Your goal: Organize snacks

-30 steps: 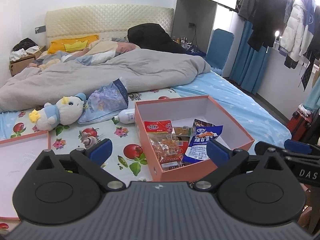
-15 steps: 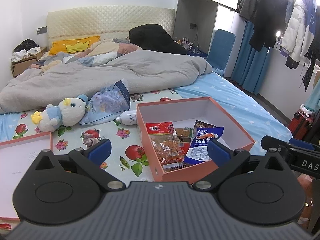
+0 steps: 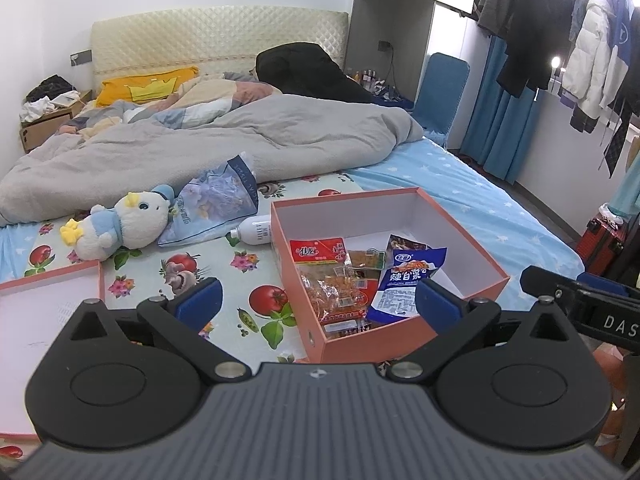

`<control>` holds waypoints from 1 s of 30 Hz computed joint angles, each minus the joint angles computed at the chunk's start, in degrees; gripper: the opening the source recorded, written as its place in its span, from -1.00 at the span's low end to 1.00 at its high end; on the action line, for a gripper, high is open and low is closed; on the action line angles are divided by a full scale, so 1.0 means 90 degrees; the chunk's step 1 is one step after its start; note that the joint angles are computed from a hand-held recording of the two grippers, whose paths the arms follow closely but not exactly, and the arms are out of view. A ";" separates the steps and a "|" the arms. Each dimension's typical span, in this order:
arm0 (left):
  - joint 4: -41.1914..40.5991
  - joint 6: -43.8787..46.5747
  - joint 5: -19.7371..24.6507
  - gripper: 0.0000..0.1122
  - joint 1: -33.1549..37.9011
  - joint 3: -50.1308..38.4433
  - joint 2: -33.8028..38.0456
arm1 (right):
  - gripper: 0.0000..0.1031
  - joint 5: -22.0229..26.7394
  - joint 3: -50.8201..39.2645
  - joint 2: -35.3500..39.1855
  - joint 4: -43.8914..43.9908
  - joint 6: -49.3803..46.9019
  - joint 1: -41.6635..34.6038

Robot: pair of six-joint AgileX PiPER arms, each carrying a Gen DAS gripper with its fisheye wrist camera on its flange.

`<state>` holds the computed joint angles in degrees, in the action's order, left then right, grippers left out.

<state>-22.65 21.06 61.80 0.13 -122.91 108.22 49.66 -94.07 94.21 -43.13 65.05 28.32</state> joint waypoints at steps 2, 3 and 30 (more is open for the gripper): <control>-0.0017 0.0004 -0.0018 0.84 0.0011 0.0012 0.0004 | 0.89 -0.0006 -0.0007 0.0002 0.0021 -0.0041 -0.0020; -0.0021 0.0011 -0.0018 0.84 0.0014 0.0021 0.0000 | 0.89 -0.0018 -0.0003 -0.0003 0.0014 -0.0022 -0.0027; -0.0041 0.0095 -0.0258 0.84 0.0031 0.0369 -0.0183 | 0.89 -0.0033 0.0048 0.0013 -0.0129 0.0149 0.0063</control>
<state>-23.02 21.92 59.48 0.41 -119.59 106.57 49.36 -93.63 94.32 -44.29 66.40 28.89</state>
